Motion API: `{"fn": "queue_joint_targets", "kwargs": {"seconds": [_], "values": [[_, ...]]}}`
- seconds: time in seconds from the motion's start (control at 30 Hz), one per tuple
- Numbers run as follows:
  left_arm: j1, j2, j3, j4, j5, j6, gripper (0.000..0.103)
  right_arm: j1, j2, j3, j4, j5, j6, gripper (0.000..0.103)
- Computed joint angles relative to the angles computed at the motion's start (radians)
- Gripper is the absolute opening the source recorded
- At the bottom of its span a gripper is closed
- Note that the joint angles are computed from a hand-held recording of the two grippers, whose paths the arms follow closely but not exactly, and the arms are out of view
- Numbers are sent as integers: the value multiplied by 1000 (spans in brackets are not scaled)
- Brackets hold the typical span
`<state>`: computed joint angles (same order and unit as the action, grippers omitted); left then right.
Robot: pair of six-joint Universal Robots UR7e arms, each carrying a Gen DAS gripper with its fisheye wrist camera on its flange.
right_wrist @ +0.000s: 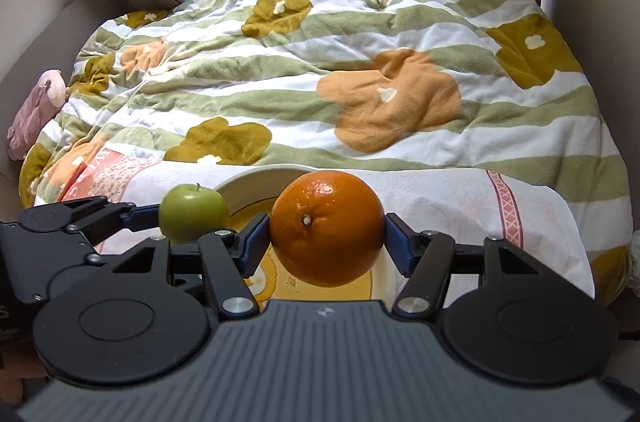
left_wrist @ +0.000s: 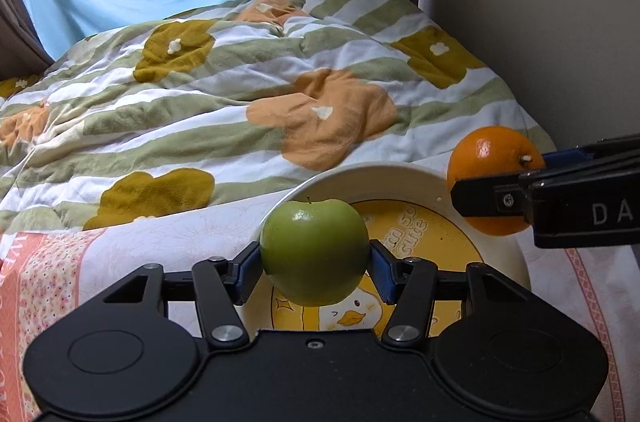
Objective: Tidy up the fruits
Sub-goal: 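Carry the apple and orange into the duck bowl and release both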
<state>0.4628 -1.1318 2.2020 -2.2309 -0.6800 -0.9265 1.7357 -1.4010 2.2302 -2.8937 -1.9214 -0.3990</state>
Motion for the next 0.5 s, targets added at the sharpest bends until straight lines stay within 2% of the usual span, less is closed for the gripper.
{"fn": "queue_joint_targets", "kwargs": {"seconds": [0.17,0.3,0.33,0.37,0.4,0.5], "values": [[34,65,-16,-47,6,104,60,-28,24,-13,-4,6,-1,76],[39,94,-28,-42,35,127,63,-37,34,-19,0,5,12,76],[32,95,-23,-55,50,141,68,-38,35,-18,-1,4,14,76],[25,93,-18,-60,61,152,86,-38,35,-18,-2,2,17,76],[19,88,-12,-74,70,169,99,-37,35,-17,-2,0,21,76],[5,54,9,-95,65,192,100,-33,28,-14,0,-4,24,76]]}}
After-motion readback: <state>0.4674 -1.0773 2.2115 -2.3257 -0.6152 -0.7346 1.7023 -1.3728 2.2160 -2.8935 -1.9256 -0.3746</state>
